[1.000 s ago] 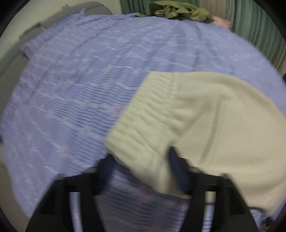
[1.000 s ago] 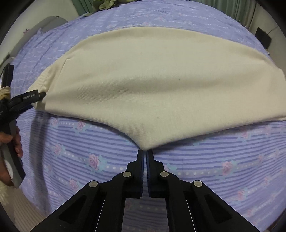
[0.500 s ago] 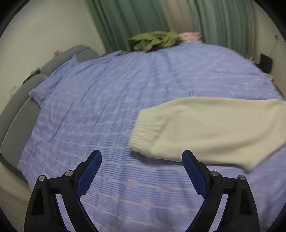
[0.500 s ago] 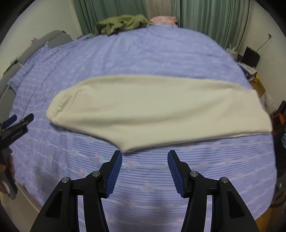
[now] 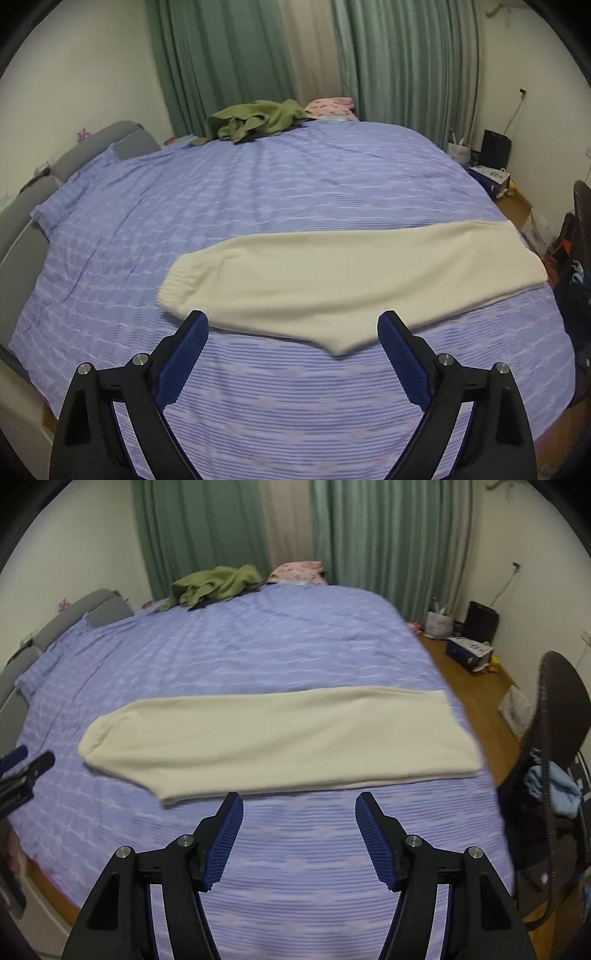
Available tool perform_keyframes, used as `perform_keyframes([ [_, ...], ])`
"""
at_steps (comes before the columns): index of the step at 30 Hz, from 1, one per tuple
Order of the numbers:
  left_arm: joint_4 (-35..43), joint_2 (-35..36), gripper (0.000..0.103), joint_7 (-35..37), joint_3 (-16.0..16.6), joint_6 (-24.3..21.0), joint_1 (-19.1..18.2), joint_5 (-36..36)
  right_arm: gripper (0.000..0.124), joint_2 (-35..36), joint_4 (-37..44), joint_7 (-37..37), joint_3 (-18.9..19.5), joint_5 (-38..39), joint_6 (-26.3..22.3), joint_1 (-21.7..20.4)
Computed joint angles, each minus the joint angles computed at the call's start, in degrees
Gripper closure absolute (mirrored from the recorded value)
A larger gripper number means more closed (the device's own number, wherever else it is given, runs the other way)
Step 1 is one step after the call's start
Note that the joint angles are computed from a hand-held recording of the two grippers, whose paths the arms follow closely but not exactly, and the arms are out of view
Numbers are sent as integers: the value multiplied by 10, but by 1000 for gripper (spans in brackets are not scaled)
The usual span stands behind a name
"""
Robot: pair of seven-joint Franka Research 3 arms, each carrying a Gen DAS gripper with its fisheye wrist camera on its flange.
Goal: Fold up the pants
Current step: 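Open both grippers and lift them away from the folded trousers, then move the right gripper down to the cuff end of the cream trouser strip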
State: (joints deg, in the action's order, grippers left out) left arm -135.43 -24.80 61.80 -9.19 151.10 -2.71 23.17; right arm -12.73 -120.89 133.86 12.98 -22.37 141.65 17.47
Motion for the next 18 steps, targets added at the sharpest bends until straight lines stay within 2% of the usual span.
perform_keyframes([
  [5, 58, 46, 9, -107, -76, -36, -13, 35, 59, -57, -65, -90, -49, 38, 39, -32],
  [9, 129, 117, 8, -190, -115, -72, -36, 92, 59, -68, -94, -179, -85, 84, 76, -62],
  [13, 215, 214, 7, -238, -130, -103, -69, 149, 59, -40, -101, -248, -114, 125, 112, -100],
  [18, 337, 343, 7, -244, -117, -138, -130, 206, 59, 19, -101, -286, -130, 169, 167, -146],
])
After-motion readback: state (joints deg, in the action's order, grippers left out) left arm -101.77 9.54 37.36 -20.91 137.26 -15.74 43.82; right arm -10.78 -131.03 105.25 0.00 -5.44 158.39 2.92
